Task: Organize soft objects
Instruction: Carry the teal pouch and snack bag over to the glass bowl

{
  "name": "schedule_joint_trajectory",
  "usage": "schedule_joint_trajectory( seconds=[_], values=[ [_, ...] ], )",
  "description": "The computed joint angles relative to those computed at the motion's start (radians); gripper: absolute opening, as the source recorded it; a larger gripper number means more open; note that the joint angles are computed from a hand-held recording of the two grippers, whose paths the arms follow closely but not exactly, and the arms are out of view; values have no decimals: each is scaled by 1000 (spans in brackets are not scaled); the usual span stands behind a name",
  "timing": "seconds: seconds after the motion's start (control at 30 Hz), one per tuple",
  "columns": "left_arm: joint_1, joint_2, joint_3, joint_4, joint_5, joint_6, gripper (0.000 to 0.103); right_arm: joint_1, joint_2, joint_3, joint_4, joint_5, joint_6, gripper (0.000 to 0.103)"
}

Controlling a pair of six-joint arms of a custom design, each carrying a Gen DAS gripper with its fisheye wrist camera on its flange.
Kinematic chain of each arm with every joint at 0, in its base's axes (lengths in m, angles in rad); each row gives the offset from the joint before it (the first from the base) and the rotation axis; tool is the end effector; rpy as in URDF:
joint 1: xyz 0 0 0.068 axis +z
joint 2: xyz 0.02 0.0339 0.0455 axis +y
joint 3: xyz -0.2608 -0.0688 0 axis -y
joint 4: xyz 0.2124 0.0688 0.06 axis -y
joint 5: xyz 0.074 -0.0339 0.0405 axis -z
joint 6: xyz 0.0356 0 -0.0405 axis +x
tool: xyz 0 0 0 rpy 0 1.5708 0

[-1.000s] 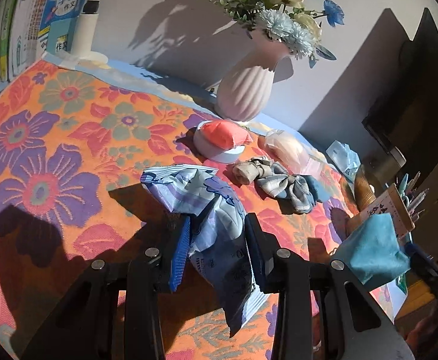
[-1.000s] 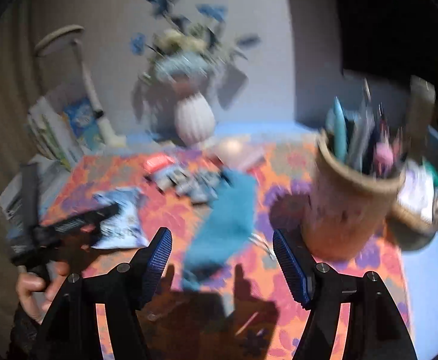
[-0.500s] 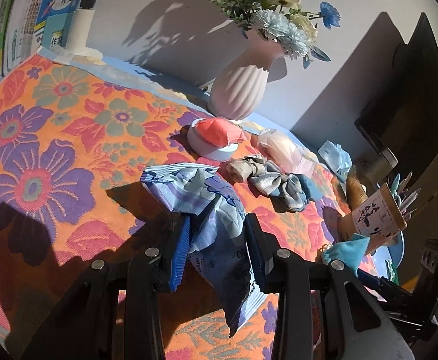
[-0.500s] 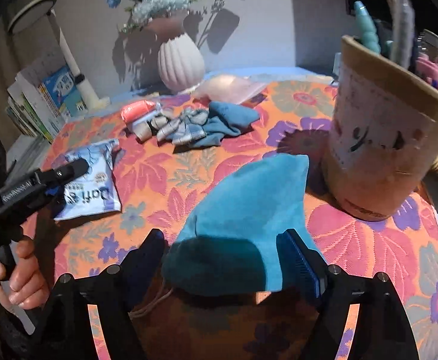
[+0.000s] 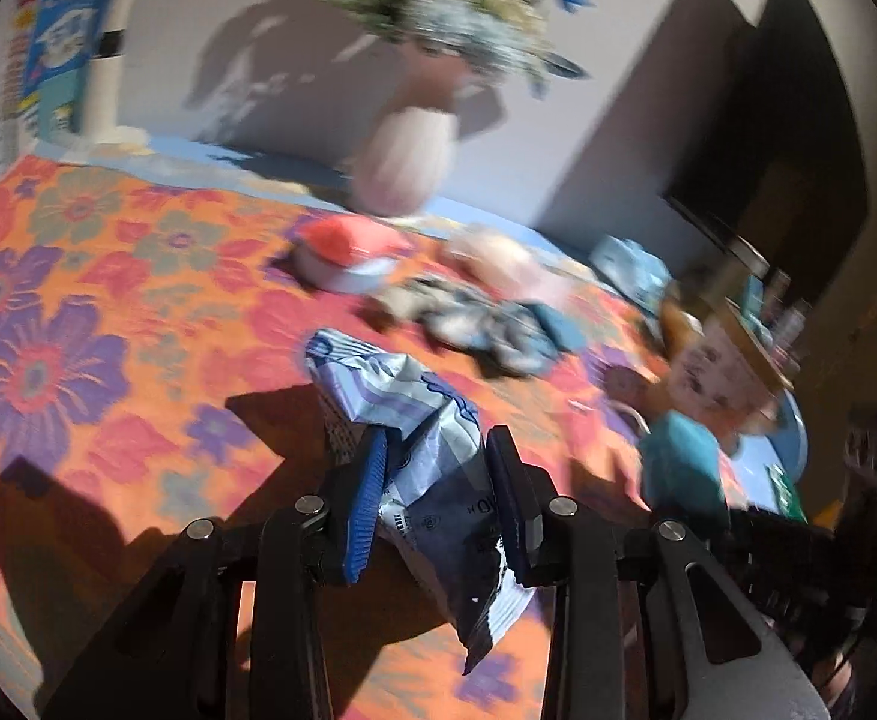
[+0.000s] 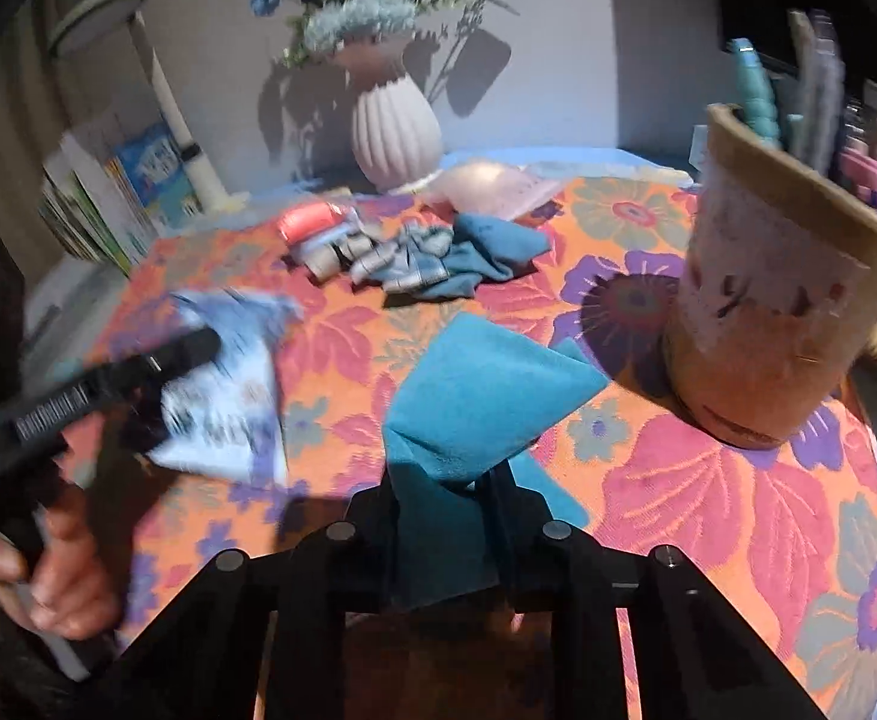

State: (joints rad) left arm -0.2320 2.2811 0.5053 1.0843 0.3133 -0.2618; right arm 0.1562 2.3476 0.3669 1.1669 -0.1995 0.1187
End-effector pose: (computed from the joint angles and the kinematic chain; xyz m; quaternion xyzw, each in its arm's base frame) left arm 0.2784 -0.0770 0.0223 0.0531 0.8947 -0.2396 0.3732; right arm 0.2439 0.0455 0.0016 -0.0541 0.9237 0.1420 0.3515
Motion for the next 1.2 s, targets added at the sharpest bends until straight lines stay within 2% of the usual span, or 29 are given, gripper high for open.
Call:
schedule_joint_trajectory(
  seconds=[0.1, 0.17, 0.23, 0.3, 0.4, 0.47, 0.5, 0.53, 0.57, 0.6, 0.67, 0.8, 0.87, 0.9, 0.97, 1.0, 1.03, 1.07, 1.1, 1.13, 1.2],
  values=[
    [-63, -33, -43, 30, 15, -10, 30, -61, -45, -81, 50, -48, -7, 23],
    [-104, -53, -66, 53, 32, -23, 23, -119, -72, -122, 57, -92, -21, 23],
    [-143, -73, -77, 57, 32, -35, 23, -192, -86, -162, 75, -146, -37, 23],
    [-185, -94, -70, 20, 0, -39, 23, -296, -98, -204, 95, -228, -66, 23],
    [-247, -99, -21, -114, -120, -36, 28, -400, -103, -260, 148, -280, -121, 23],
    [-245, -86, -56, -56, -121, -59, 40, -452, -106, -277, 152, -318, -157, 23],
    [-242, -85, -83, -14, -125, -72, 52, -476, -102, -289, 162, -342, -176, 23],
    [-248, -97, -107, 5, -158, -80, 78, -486, -100, -292, 163, -352, -186, 23],
    [-260, -112, -121, 6, -208, -86, 92, -496, -95, -294, 165, -363, -196, 23],
    [-275, -126, -147, 32, -271, -91, 101, -513, -91, -288, 154, -378, -212, 23],
    [-273, -139, -167, 50, -305, -78, 101, -523, -74, -273, 139, -397, -223, 23],
    [-192, -110, -82, -84, -295, -97, 100, -526, -35, -239, 111, -418, -232, 23],
    [-158, -70, 2, -199, -252, -92, 99, -524, -29, -224, 94, -421, -236, 23],
    [-137, -41, 42, -238, -201, -88, 95, -521, -29, -218, 86, -420, -238, 23],
    [-114, 7, 82, -243, -117, -100, 92, -523, -29, -212, 76, -421, -237, 23],
    [-117, 16, 82, -216, -116, -105, 90, -526, -28, -208, 71, -424, -238, 23],
    [-123, 18, 87, -216, -113, -101, 77, -528, -25, -206, 70, -425, -239, 23],
    [-128, 20, 101, -230, -89, -93, 69, -532, -24, -202, 64, -426, -241, 23],
    [-131, 26, 116, -238, -44, -92, 53, -538, -23, -201, 60, -428, -245, 23],
    [-149, 26, 122, -248, -38, -97, 46, -543, -25, -203, 58, -432, -247, 23],
    [-217, 13, 112, -233, -131, -88, 40, -558, -38, -220, 68, -443, -257, 23]
  ],
)
